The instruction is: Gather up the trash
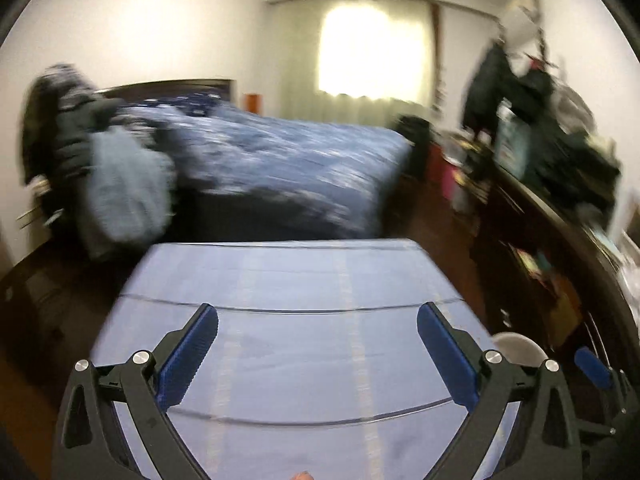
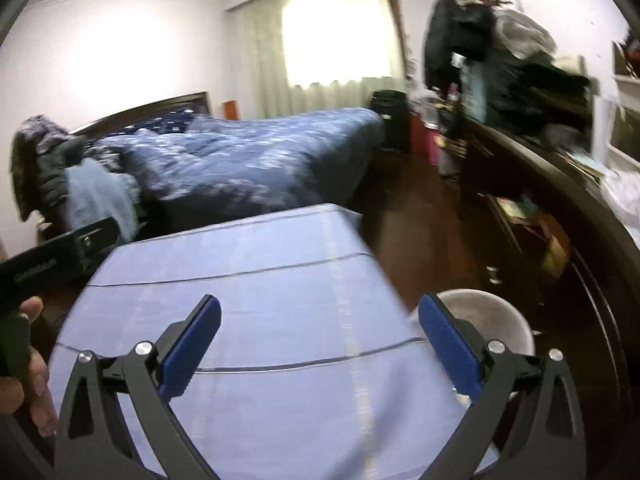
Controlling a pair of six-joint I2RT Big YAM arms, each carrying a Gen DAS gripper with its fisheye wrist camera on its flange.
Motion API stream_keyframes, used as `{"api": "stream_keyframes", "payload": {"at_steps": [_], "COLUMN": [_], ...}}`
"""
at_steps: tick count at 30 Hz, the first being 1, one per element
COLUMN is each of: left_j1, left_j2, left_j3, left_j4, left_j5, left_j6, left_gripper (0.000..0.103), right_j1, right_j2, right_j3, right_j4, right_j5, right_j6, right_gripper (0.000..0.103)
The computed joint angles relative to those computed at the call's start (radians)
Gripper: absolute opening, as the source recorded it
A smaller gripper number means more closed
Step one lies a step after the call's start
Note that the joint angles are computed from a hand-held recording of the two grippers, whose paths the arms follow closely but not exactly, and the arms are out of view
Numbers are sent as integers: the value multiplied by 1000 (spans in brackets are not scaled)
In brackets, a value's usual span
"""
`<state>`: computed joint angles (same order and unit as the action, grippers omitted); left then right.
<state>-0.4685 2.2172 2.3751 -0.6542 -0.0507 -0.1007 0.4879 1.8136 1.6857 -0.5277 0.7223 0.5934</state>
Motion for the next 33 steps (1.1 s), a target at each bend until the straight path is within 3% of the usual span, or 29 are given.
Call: {"api": "stream_keyframes", "payload": {"at_steps": [2,8,13,20,33], "left_j1": [26,82,107,121,123], "left_j2": [-101,-301,-397,-462,-506], "left_j3": [-160,-443,-563,-649,-701], "left_j4": [91,258,325,379,413], "left_j5": [-55,-161,-188,-181,-137], "left_j6": [-20,-79,-96,-94,-88], "left_gripper": [99,99,99,99,99], "right_j1": [29,98,142,184,197], "right_j2": [16,66,103,119,39], "right_j3": [50,196,289,332,225], "right_j4": [10,-8,-19,-11,58], "right_j5": [-7,-12,-13,12,119], "right_j6": [-29,-101,-175,-257,-270], "right_gripper": [99,100,100,100,100]}}
